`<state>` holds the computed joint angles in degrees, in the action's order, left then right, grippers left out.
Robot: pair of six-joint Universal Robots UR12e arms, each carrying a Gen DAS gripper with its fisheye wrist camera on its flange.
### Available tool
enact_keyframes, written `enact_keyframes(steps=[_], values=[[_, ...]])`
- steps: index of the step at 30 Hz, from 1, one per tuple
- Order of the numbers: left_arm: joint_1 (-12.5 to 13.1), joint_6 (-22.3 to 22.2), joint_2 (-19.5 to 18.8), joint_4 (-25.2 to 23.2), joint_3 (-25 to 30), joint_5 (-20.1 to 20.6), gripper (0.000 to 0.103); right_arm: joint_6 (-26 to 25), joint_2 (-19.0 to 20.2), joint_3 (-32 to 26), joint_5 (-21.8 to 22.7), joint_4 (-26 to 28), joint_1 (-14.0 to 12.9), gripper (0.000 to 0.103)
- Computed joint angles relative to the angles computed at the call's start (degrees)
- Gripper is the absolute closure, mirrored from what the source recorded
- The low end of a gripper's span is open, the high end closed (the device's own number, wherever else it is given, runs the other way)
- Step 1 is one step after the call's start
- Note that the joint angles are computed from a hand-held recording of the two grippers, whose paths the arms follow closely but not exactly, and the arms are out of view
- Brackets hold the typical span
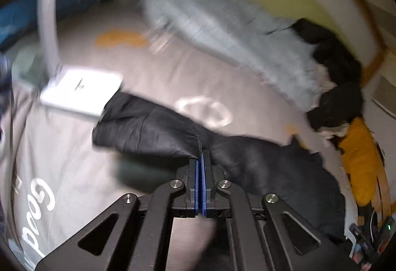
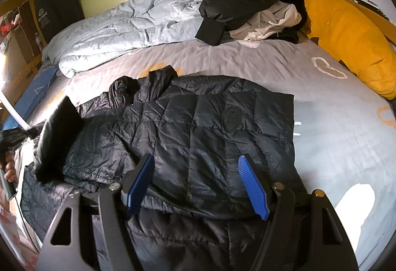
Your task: Fold large clothes
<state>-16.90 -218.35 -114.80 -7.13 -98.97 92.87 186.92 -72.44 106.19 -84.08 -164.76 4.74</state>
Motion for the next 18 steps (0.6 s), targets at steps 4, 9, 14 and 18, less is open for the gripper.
enact_keyframes(steps=[4, 9, 14, 18], values=[[-2.6, 5.1, 0.8, 6.4, 0.6, 0.7, 0.102, 0.0, -0.2, 0.2, 0.2, -0.3, 0.0, 0.035], [-5.9, 11.0, 1.1, 10.4, 1.8, 0.5, 0.102, -0.2, -0.5, 0.6, -0.1, -1.3, 0.3, 0.035], [-9.6, 19.3, 0.3, 13.6, 3.3, 1.1, 0.102, 0.1, -1.2, 1.3, -0.7, -3.1, 0.5, 0.035], [-11.3, 21.9, -1.3, 10.6, 5.5, -1.7, 0.102, 0.5, -1.8, 1.7, -0.2, -4.7, 0.6, 0.035]])
